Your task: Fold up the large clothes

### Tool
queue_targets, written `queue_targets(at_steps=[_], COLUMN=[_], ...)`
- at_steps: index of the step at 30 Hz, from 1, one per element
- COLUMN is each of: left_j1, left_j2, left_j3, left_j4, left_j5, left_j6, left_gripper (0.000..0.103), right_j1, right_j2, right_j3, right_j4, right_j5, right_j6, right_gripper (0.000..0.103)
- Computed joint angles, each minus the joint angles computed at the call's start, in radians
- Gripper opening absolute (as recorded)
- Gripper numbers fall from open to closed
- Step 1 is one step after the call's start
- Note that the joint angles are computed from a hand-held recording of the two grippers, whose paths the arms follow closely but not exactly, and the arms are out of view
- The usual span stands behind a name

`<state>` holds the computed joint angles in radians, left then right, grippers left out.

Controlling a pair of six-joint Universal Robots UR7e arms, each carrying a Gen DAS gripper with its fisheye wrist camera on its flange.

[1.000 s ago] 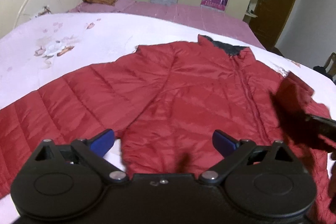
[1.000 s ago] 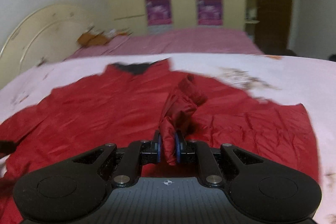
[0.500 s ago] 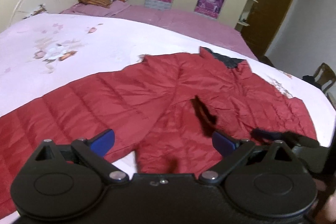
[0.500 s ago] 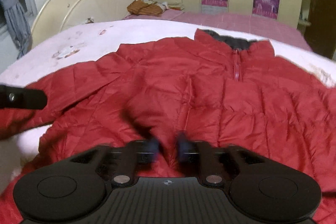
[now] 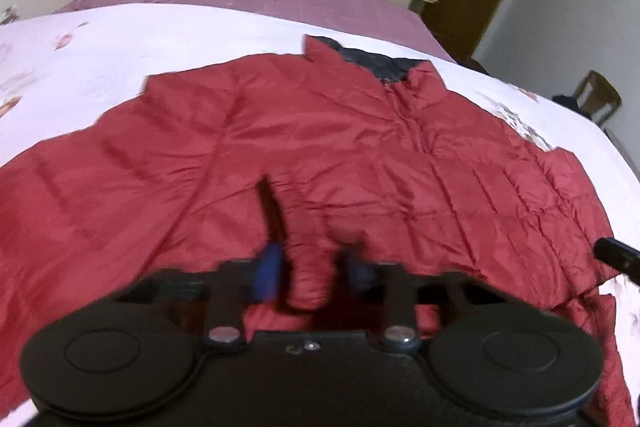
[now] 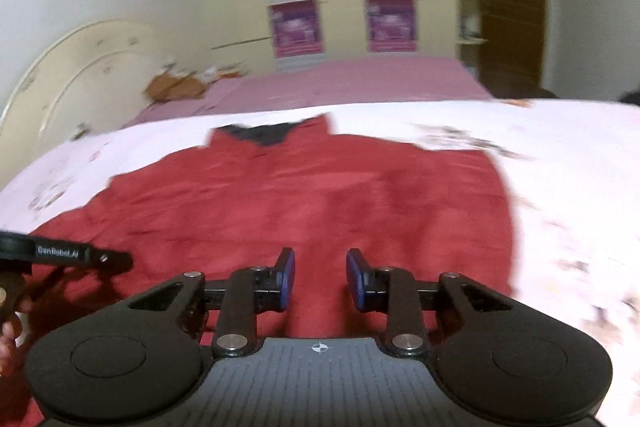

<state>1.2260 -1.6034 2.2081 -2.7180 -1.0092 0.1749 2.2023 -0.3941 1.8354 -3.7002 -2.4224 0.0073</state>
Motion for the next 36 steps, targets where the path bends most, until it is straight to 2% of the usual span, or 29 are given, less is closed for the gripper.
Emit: queue_targets(at_steps=[3, 5, 9, 12, 15, 16, 17, 18, 20, 22, 24, 25, 27, 29, 30, 31, 32, 34, 36], left_j1=[-0.013, -0.035, -0.024, 0.025, 0.016, 0.014, 0.01, 0.01, 0.011, 0.019, 0.02, 0.019, 0.02, 0.022, 0.015, 0.003, -0.015, -0.033, -0.033], left_j2=[-0.006, -0.036, -0.073, -0.064, -0.055, -0.049, -0.04, -0.035, -0.02, -0.011, -0.021, -0.019, -0.02, -0.03, -0.039, -0.053, -0.069, -0.074, -0.056], left_j3=[0.017, 0.045, 0.063, 0.033, 0.049, 0.051, 0.054, 0.053, 0.054, 0.053, 0.059, 0.061, 0.064, 0.053, 0.053, 0.065, 0.087, 0.109, 0.088], left_j4=[-0.057, -0.141, -0.263, -0.188, -0.198, -0.2, -0.207, -0.21, -0.223, -0.227, -0.205, -0.204, -0.205, -0.163, -0.157, -0.186, -0.256, -0.385, -0.406], left_j5=[-0.03, -0.03, 0.049, 0.051, 0.051, 0.049, 0.052, 0.055, 0.062, 0.063, 0.06, 0.062, 0.065, 0.064, 0.084, 0.117, 0.153, 0.179, 0.153], left_j6=[0.022, 0.048, 0.065, 0.039, 0.063, 0.059, 0.058, 0.061, 0.057, 0.058, 0.053, 0.056, 0.07, 0.063, 0.057, 0.062, 0.087, 0.144, 0.149], left_gripper=[0.011, 0.009, 0.009, 0.009, 0.009, 0.009, 0.009, 0.009, 0.009, 0.009, 0.009, 0.009, 0.009, 0.017, 0.028, 0.046, 0.054, 0.055, 0.052], right_j1=[-0.012, -0.019, -0.028, -0.037, -0.055, -0.061, -0.068, -0.075, -0.09, -0.101, -0.128, -0.146, -0.155, -0.153, -0.151, -0.15, -0.147, -0.139, -0.15], right_j2=[-0.04, -0.069, -0.085, -0.097, -0.101, -0.103, -0.103, -0.104, -0.091, -0.074, -0.078, -0.085, -0.09, -0.101, -0.108, -0.113, -0.116, -0.119, -0.121], right_j3=[0.059, 0.097, 0.115, 0.132, 0.131, 0.131, 0.127, 0.118, 0.097, 0.067, 0.058, 0.071, 0.081, 0.093, 0.104, 0.113, 0.118, 0.116, 0.097], right_j4=[-0.032, -0.049, -0.086, -0.102, -0.071, -0.066, -0.057, -0.043, -0.043, -0.014, 0.091, 0.111, 0.091, 0.081, 0.047, 0.008, -0.033, -0.1, -0.133], right_j5=[-0.028, -0.036, -0.034, -0.031, -0.04, -0.039, -0.029, -0.023, -0.015, -0.055, -0.093, -0.086, -0.071, -0.062, -0.05, -0.038, -0.036, -0.038, -0.02], right_j6=[0.036, 0.046, 0.026, 0.007, 0.011, 0.008, 0.003, -0.004, -0.041, -0.066, -0.019, -0.001, -0.027, -0.026, -0.024, -0.031, -0.049, -0.099, -0.139], right_gripper=[0.03, 0.029, 0.029, 0.029, 0.029, 0.025, 0.012, 0.01, 0.01, 0.01, 0.01, 0.009, 0.009, 0.009, 0.009, 0.009, 0.009, 0.009, 0.009])
